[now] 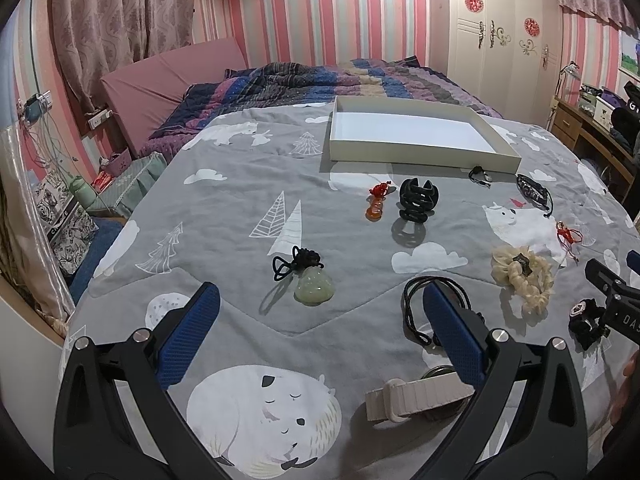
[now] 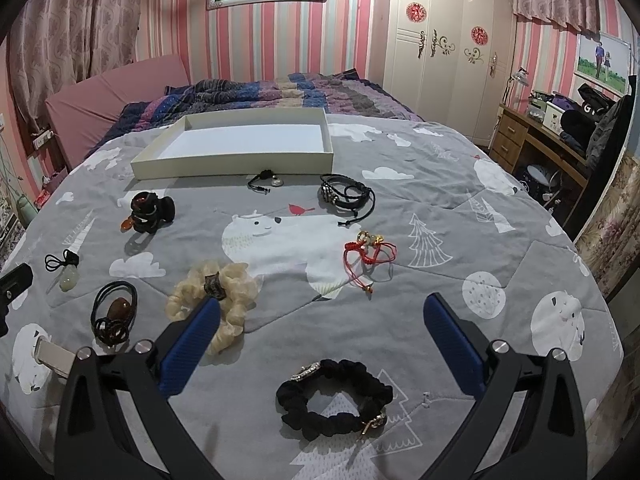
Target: Organize jewelry
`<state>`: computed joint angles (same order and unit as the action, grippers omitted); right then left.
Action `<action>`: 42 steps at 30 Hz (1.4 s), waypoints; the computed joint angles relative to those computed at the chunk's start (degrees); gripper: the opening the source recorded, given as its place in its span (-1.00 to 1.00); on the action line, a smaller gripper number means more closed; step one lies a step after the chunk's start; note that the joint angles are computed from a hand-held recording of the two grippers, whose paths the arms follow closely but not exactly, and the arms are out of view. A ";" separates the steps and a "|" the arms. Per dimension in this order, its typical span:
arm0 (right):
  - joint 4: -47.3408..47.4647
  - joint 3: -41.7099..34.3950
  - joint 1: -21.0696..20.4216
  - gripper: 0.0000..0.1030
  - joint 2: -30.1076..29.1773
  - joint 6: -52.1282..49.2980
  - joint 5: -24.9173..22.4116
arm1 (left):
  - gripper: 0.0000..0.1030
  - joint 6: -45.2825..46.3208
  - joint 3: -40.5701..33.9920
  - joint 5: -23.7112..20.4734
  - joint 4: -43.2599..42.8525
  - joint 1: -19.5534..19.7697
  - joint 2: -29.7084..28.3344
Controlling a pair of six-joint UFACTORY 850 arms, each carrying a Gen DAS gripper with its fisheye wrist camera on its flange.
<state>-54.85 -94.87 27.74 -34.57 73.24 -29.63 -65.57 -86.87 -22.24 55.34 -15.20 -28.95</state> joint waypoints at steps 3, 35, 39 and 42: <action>1.75 -0.75 -0.20 0.97 -0.49 -1.62 0.27 | 0.94 0.60 -0.35 -0.13 -0.57 0.03 -0.28; 3.44 -2.20 -0.41 0.97 -1.65 -3.67 -0.16 | 0.94 2.74 -1.77 -0.42 -2.73 0.18 -1.53; 3.24 -2.40 -0.39 0.97 -1.74 -3.75 -0.33 | 0.94 2.98 -1.75 -0.46 -2.92 0.13 -1.56; 3.27 -2.47 -0.38 0.97 -1.78 -3.83 -0.36 | 0.94 3.49 -1.91 -0.57 -3.28 0.15 -1.67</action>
<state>-51.58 -97.34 27.37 -36.36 69.41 -29.99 -62.08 -88.77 -22.81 52.06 -15.05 -30.62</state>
